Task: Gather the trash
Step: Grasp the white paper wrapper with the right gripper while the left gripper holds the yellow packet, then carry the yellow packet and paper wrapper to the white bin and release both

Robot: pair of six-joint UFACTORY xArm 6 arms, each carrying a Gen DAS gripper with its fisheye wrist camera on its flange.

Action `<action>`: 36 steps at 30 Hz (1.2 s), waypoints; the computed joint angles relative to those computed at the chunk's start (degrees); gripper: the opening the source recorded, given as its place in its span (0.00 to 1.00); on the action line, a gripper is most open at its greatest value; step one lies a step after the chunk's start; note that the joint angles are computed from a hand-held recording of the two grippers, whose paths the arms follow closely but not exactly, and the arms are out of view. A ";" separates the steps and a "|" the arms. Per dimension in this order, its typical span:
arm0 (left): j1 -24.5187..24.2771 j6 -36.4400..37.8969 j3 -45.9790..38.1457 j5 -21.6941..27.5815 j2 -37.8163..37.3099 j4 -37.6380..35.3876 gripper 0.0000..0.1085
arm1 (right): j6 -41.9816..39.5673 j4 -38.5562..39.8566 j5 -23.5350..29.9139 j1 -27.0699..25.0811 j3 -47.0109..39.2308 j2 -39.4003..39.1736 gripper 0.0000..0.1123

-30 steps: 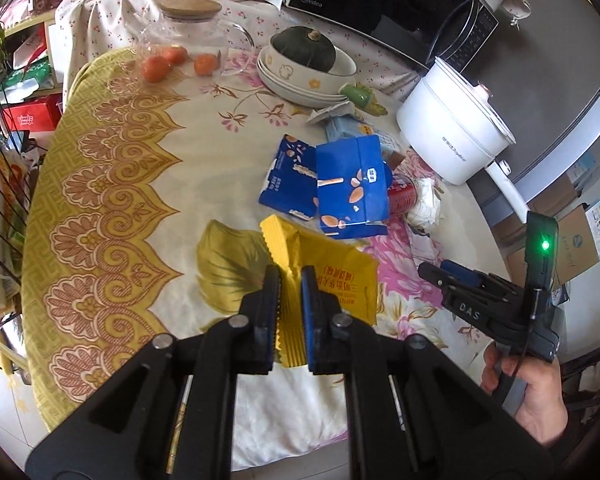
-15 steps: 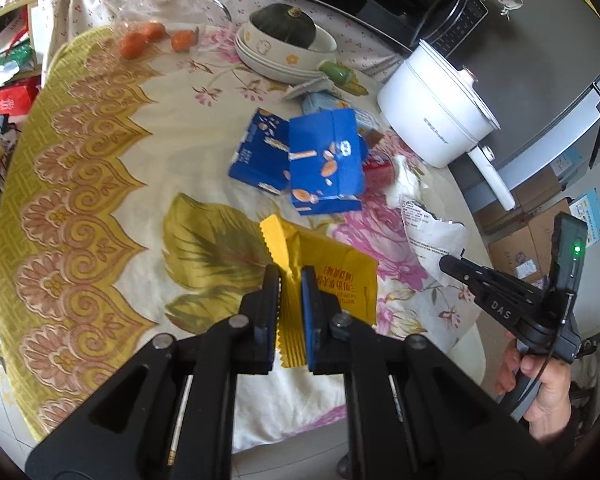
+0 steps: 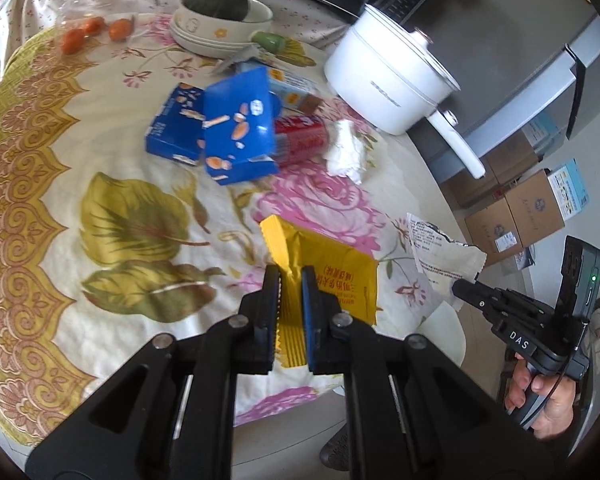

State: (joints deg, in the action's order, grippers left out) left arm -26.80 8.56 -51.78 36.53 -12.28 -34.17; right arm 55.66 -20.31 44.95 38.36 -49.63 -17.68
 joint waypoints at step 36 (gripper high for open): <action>-27.52 6.85 -7.11 -4.60 12.80 7.14 0.38 | 3.28 5.09 25.63 -1.31 26.24 -40.07 0.07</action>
State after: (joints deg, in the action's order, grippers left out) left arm -54.31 15.41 -58.89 31.93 0.52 -27.03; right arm 58.94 -15.22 70.58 37.05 -23.38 -57.75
